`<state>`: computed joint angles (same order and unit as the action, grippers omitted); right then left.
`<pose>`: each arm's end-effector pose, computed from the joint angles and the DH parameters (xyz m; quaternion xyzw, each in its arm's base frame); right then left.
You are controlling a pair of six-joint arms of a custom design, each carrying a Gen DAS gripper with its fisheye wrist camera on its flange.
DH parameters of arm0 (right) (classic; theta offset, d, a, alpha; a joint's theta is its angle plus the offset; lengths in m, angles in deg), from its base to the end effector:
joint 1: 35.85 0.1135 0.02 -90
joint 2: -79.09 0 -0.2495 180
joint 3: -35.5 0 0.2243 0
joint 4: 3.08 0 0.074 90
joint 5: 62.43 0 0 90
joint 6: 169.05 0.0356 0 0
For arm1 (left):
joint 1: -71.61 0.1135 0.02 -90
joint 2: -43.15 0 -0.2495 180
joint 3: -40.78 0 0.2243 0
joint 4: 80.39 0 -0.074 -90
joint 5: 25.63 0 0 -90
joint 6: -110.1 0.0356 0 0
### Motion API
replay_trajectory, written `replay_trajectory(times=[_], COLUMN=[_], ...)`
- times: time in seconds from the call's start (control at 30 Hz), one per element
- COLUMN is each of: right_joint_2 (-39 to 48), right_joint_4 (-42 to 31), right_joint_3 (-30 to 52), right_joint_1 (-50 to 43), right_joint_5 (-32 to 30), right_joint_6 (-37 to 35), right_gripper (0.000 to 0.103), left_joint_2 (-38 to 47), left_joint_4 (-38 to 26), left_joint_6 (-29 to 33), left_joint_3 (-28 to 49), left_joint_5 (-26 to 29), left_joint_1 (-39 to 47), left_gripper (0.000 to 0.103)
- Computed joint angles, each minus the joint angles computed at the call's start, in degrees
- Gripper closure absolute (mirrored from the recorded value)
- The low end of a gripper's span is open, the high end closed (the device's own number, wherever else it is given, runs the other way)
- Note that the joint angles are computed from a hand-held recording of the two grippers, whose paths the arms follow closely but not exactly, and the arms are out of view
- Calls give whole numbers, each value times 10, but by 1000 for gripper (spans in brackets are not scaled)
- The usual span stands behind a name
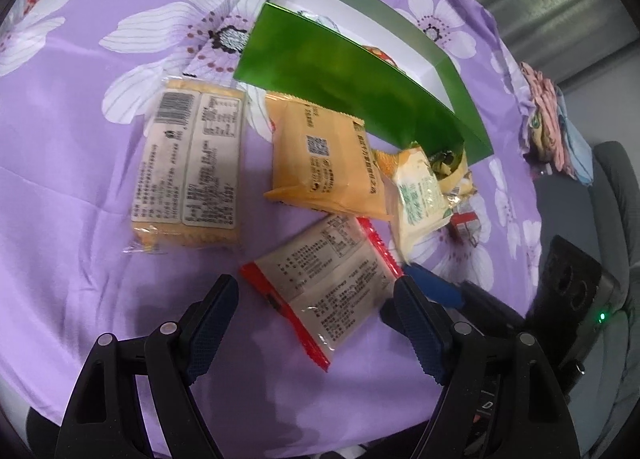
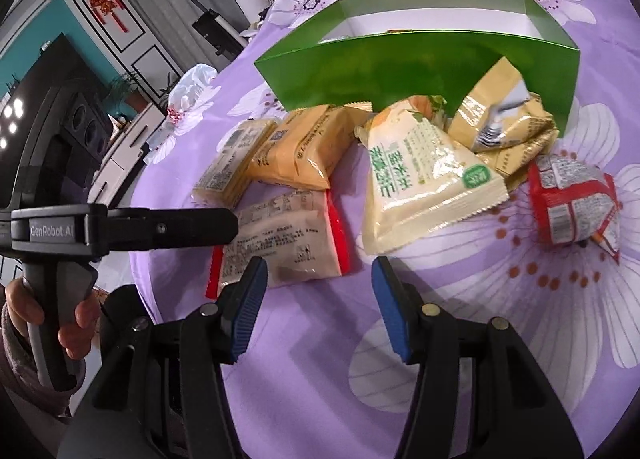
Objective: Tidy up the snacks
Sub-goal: 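Grasp the red-edged cake packet with the right gripper, then carry the red-edged packet into the green box and release it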
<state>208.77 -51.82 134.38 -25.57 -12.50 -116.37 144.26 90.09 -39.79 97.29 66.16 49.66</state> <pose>0.3800 0.0922 0.0911 -0.4061 0.8434 0.3117 0.1630 0.2704 -0.1102 0.1120 -0.3047 0.9012 -0.2130 0.2230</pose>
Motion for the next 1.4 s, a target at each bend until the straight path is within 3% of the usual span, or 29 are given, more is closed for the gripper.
replay_trajectory(times=[0.2,0.33,0.5,0.6,0.93,1.13,1.4], right_joint_2=[9,14,16,12,-41,-75,-97], right_joint_4=[14,6,4,1,40,31,36], right_joint_3=[-1,4,7,0,-75,-93,-76], right_joint_1=[14,16,10,8,1,-13,-31], right_joint_5=[-7,-8,-14,-16,-15,-28,-55], right_joint_6=[1,-7,-3,-11,-20,-36,-25], right_gripper=[52,69,79,86,93,93,93], left_joint_2=[12,13,15,12,-6,-31,-31], left_joint_4=[23,19,25,17,-15,-54,-87], left_joint_6=[-4,-4,-1,8,19,42,88], left_joint_3=[-3,-2,-13,-14,0,32,88], left_joint_5=[-1,-8,-12,-19,-43,-82,-94], left_joint_1=[-5,-4,3,1,-28,-60,-48], left_gripper=[25,32,64,70,74,74,74])
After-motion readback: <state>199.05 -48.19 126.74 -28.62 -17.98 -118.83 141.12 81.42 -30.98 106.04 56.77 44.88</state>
